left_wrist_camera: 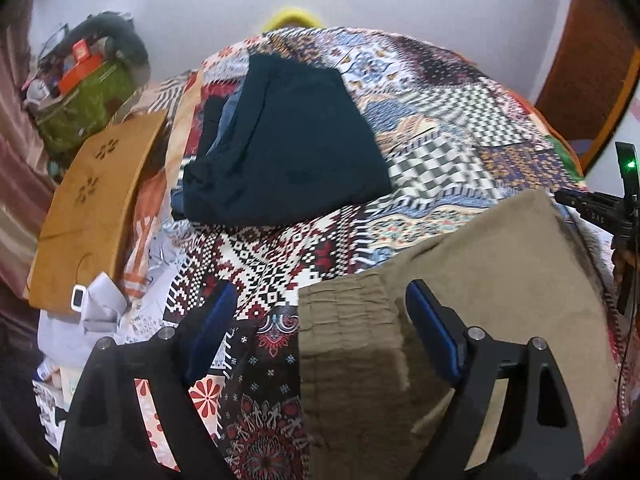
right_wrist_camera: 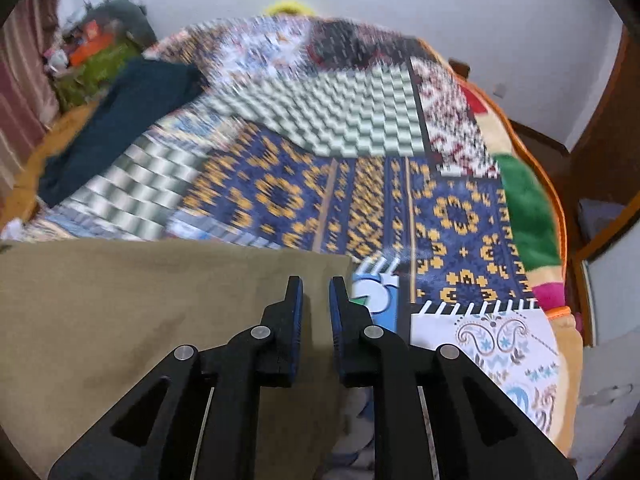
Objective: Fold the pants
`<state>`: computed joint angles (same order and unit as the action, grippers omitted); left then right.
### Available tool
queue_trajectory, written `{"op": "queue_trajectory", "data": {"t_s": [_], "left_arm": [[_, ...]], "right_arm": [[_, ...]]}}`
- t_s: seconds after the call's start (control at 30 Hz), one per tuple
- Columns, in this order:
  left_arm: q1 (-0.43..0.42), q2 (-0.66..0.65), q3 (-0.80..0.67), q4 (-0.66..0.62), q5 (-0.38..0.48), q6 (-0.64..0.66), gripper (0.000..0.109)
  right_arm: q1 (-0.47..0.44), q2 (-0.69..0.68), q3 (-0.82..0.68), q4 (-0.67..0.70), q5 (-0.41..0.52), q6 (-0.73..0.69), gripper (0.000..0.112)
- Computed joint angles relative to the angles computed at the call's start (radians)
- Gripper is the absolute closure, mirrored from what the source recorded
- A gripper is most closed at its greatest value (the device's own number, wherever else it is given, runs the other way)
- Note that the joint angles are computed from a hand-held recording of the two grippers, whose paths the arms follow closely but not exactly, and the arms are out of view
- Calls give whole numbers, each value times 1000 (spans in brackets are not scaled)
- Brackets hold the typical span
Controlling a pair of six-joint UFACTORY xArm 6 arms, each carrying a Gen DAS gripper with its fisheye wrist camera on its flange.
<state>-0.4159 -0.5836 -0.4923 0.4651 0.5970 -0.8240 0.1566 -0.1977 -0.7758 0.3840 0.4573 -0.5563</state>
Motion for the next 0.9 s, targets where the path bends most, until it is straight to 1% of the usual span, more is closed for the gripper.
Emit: {"op": "queue_trajectory", "data": {"t_s": [0.1, 0.17, 0.23, 0.27, 0.33, 0.37, 0.43, 0.5, 0.67, 0.73, 0.77, 0.8, 0.9], "left_arm": [[-24, -33, -12, -10, 8, 21, 22], [-40, -41, -25, -22, 5, 37, 22], [-52, -42, -38, -42, -5, 57, 21], [-55, -36, -46, -64, -13, 75, 21], [-61, -20, -63, -118, -24, 121, 21], [-65, -8, -75, -139, -23, 141, 21], [-71, 15, -92, -174, -24, 177, 21], [-78, 46, -109, -221, -17, 221, 21], [-105, 102, -119, -248, 23, 260, 21], [-108, 111, -106, -293, 32, 301, 21], [-113, 115, -101, -323, 42, 325, 21], [-119, 112, -91, -324, 48, 328, 20], [-143, 57, -46, -250, 59, 267, 18]], "right_arm": [[8, -88, 27, 113, 53, -74, 97], [26, -153, 48, 168, 91, -111, 92], [48, -191, 51, 200, 122, -119, 83], [60, -223, 63, 221, 140, -130, 81], [90, -268, 77, 256, 164, -142, 72], [106, -290, 81, 280, 188, -147, 70], [126, -304, 84, 304, 208, -145, 66], [145, -304, 79, 339, 256, -143, 62], [181, -260, 82, 329, 325, -77, 60], [187, -245, 87, 302, 357, -54, 60], [198, -244, 99, 267, 372, -29, 60], [202, -257, 116, 250, 372, -23, 60], [213, -347, 199, 220, 329, -25, 56]]}}
